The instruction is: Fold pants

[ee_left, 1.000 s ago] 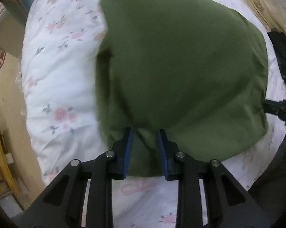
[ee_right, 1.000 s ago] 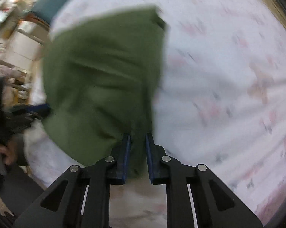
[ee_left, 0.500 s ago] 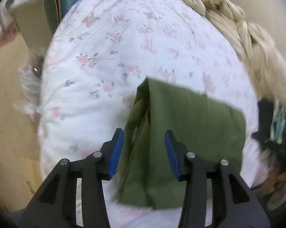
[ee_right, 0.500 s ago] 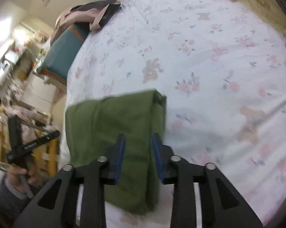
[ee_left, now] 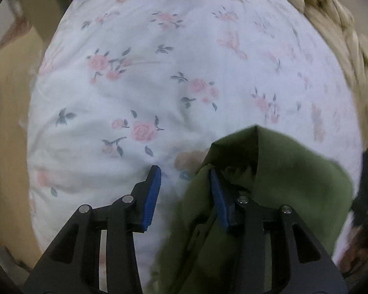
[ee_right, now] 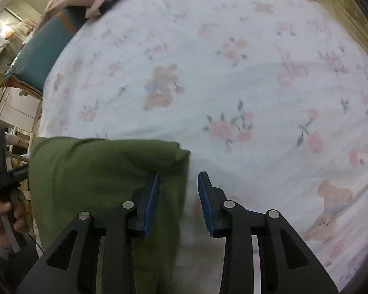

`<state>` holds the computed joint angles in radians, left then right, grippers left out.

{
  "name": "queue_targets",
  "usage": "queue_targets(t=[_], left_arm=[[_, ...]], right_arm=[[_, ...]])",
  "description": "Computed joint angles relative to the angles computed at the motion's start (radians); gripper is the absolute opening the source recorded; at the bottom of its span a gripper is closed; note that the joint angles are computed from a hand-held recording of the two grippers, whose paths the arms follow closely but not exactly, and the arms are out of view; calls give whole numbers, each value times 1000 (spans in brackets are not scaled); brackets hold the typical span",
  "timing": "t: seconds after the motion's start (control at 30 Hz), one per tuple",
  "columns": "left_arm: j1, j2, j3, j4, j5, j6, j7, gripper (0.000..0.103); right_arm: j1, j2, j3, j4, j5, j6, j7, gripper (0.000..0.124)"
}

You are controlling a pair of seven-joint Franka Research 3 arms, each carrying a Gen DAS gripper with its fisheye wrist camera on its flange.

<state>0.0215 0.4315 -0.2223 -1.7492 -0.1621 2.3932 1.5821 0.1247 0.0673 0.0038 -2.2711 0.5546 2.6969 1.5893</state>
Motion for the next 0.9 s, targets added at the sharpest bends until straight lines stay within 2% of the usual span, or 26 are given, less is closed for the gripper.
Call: queue_targets(t=[0.07,0.13,0.17,0.2,0.23,0.27,0.3,0.37,0.43,0.5,0.57,0.63,0.7,0.73,0.77,0.8,0.87,0.9], left_arm=[[12,-39,-2,-28,-15,20,10,38],[11,-109,13,-90,7,74,12,39],[23,-143,9,-121,-15,95,36,50],[33,-163,4,-141,-44,107,59,59],[55,-192,-11,-172,-117,121,113,78],[68,-210,-22,-192,-184,126,170,91],[81,-233,-32,-216,-257,98,236,95],[75,-234,-23,-213,-313,6,291,97],[48,-212,-7,-209,-291,-62,314,97],[20,-185,6,-213,-232,-85,324,97],[10,-154,9,-212,-210,-111,337,97],[9,-134,5,-217,-216,-93,354,97],[9,-130,-3,-222,-224,-70,376,92],[18,-130,-13,-218,-246,-78,407,71],[25,-128,-20,-206,-267,-109,428,48],[27,-126,-24,-193,-278,-136,443,40],[17,-141,-26,-208,-280,-121,473,18],[5,-159,-25,-231,-263,-88,493,15]], right_arm=[[-7,-41,0,-33,68,20,-26,36],[-6,-88,-4,-69,142,48,-84,37],[-3,-114,-10,-84,223,46,-148,51],[2,-127,-20,-91,308,40,-211,71],[9,-143,-33,-102,422,24,-293,79],[15,-154,-48,-107,551,-11,-385,86],[15,-158,-56,-111,620,-42,-434,87],[11,-156,-59,-122,662,-103,-464,87],[7,-138,-53,-126,653,-154,-457,87],[3,-101,-48,-117,655,-244,-466,87],[4,-79,-32,-111,642,-278,-474,87],[10,-61,-16,-107,623,-279,-473,87],[21,-44,2,-92,598,-251,-492,86],[26,-44,9,-90,597,-231,-505,82],[29,-40,13,-83,622,-234,-532,64],[29,-34,13,-76,635,-248,-539,49],[39,-18,25,-64,647,-225,-540,45],[48,-3,32,-47,614,-208,-531,40]])
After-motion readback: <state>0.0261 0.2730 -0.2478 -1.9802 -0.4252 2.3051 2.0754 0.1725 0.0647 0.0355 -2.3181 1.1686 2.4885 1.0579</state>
